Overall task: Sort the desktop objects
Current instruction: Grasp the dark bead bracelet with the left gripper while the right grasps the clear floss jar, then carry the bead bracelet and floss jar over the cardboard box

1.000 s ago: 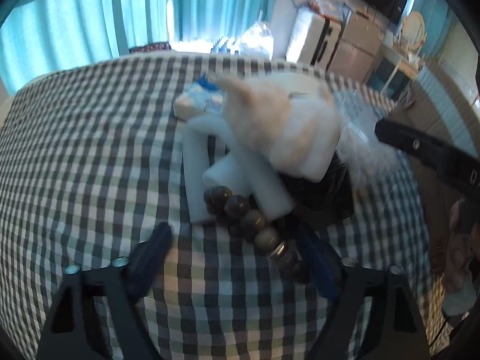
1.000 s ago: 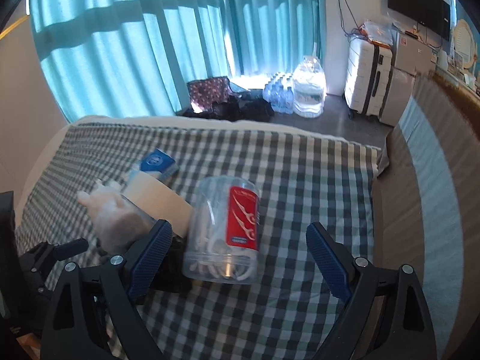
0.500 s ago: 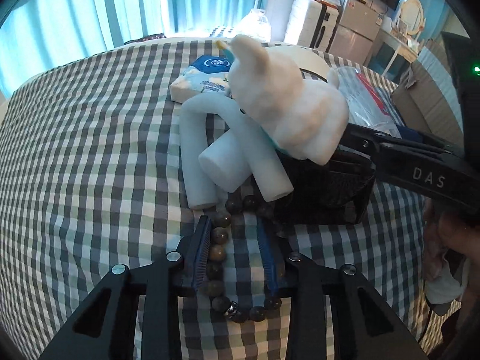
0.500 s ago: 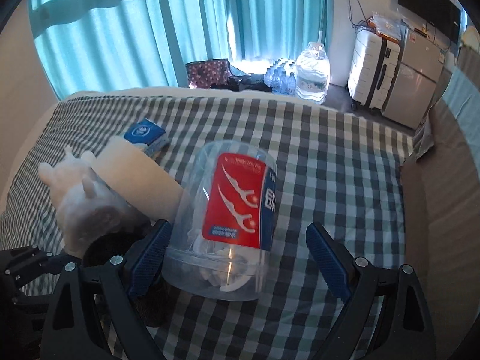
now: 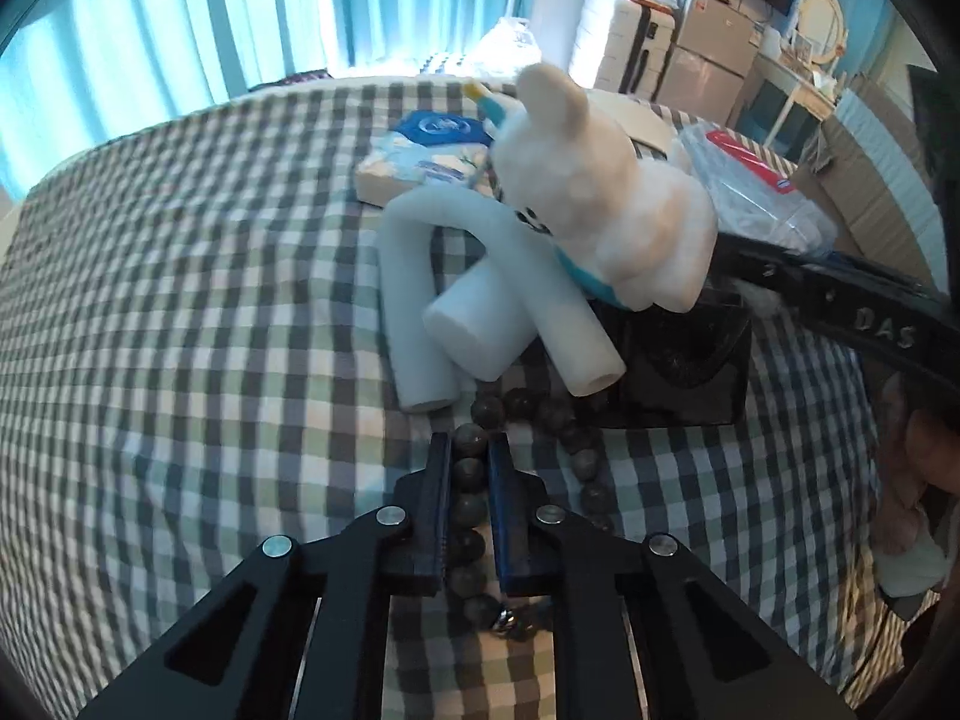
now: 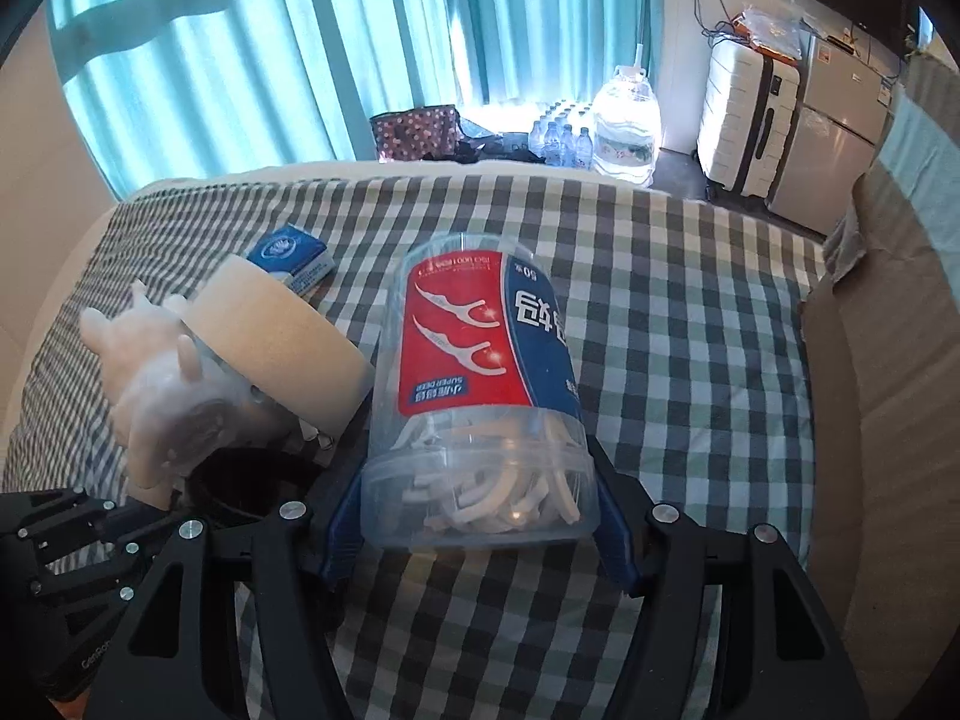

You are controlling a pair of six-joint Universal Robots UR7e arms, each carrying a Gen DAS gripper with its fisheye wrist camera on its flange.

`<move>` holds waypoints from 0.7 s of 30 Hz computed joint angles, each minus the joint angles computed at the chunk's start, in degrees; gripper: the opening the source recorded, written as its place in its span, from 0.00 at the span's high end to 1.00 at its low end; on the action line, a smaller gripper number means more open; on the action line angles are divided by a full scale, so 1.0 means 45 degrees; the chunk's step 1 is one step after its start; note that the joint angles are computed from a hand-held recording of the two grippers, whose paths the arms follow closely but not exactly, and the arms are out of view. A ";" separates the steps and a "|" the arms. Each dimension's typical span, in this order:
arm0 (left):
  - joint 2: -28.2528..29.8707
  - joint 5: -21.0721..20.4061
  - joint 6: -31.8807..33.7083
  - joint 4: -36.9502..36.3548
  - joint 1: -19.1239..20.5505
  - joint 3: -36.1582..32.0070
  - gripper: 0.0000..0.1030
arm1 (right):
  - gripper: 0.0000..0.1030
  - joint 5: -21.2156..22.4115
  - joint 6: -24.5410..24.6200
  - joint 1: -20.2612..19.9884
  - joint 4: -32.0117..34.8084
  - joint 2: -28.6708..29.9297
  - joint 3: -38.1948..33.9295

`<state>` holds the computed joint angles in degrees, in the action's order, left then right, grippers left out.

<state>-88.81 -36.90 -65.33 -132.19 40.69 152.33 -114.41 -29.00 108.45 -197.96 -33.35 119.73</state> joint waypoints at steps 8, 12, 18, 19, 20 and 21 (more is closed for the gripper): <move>-0.1942 0.1330 -0.1748 0.3374 -0.1485 -0.0102 0.90 | 0.39 0.0534 0.0303 0.0329 -0.0299 -0.0982 0.0471; -0.2982 0.1815 -0.2765 0.5226 -0.2276 -0.0278 0.90 | 0.39 0.0864 0.0387 0.0582 -0.0569 -0.1499 0.0807; -0.3377 0.2646 -0.4086 0.7571 -0.2613 -0.1068 0.90 | 0.39 0.1130 0.0483 0.0992 -0.0976 -0.2058 0.1338; -0.3677 0.2644 -0.4434 0.8139 -0.2788 -0.1131 0.90 | 0.39 0.1129 0.0487 0.1083 -0.1105 -0.2145 0.1463; -0.3957 0.2684 -0.4970 0.8918 -0.3008 -0.1238 0.90 | 0.39 0.1110 0.0499 0.1182 -0.1176 -0.2260 0.1598; -0.4113 0.2730 -0.5540 0.9696 -0.3241 -0.1361 0.90 | 0.39 0.1103 0.0480 0.1249 -0.1240 -0.2353 0.1708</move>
